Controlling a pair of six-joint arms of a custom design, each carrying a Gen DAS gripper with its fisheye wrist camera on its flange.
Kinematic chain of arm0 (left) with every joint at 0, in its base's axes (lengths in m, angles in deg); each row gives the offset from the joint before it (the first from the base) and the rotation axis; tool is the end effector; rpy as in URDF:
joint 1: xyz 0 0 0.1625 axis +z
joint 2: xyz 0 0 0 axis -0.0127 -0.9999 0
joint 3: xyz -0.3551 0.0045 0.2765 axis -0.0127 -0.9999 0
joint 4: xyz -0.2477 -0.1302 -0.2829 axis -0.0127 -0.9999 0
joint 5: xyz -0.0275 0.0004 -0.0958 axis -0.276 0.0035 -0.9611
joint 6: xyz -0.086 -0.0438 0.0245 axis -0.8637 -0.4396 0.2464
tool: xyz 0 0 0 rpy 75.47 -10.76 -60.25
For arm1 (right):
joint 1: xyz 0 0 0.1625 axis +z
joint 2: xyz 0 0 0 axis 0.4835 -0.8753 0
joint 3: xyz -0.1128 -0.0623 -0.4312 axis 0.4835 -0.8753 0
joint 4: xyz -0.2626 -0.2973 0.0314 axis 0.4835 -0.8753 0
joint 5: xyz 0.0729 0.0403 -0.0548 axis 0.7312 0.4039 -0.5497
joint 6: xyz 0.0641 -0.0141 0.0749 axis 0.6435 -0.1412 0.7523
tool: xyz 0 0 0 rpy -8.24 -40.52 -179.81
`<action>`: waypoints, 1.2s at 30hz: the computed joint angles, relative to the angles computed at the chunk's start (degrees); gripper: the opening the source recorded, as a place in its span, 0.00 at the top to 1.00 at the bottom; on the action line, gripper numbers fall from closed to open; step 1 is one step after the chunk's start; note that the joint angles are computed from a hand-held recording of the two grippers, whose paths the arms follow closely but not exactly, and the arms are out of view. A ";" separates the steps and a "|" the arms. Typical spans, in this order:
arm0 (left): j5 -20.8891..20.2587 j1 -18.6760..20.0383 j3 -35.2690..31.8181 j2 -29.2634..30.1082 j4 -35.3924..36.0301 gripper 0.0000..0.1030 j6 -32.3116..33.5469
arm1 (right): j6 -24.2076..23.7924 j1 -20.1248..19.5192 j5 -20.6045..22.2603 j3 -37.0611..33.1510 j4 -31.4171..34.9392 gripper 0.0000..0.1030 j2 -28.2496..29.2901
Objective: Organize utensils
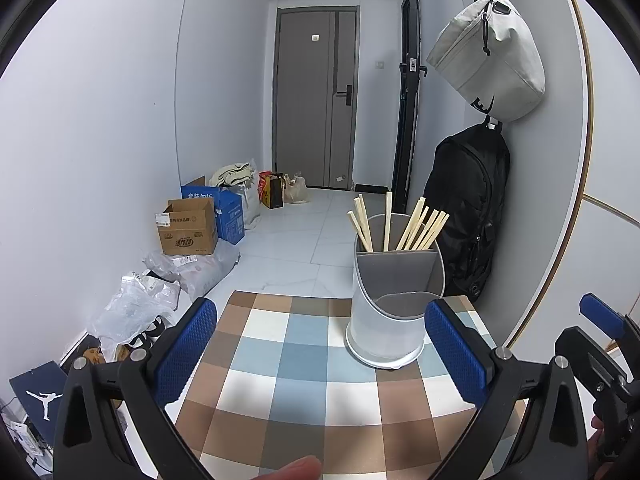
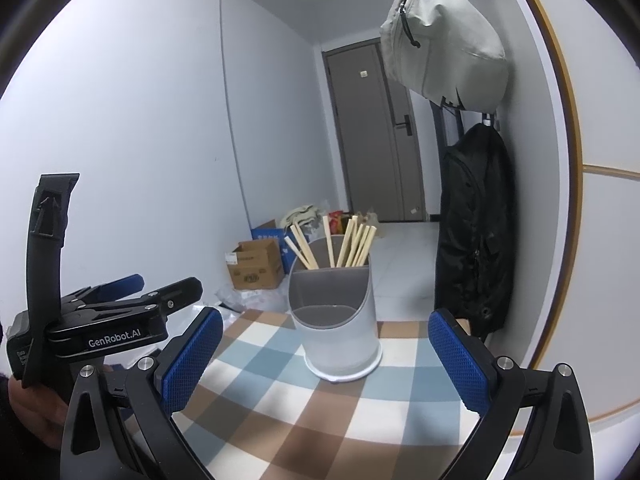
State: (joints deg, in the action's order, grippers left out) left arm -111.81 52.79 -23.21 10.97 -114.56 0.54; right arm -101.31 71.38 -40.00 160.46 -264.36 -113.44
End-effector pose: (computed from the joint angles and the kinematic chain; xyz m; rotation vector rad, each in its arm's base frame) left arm -0.3480 -0.7703 0.1764 0.7135 2.2161 -1.2631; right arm 0.2404 -0.7147 0.2625 0.6827 -2.1379 1.4877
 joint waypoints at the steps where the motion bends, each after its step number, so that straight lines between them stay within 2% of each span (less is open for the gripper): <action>1: 0.00 0.01 0.06 0.00 0.02 0.02 -0.08 | -0.09 0.01 -0.06 -0.03 0.07 0.00 0.03; 36: -0.61 0.26 -0.05 -0.05 2.76 0.02 -0.81 | -0.15 0.34 -1.09 -0.21 0.26 0.00 0.18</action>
State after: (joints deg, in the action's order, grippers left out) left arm -112.42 53.05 -23.26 10.91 -111.80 -0.27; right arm -101.46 71.71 -41.09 160.25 -264.10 -113.27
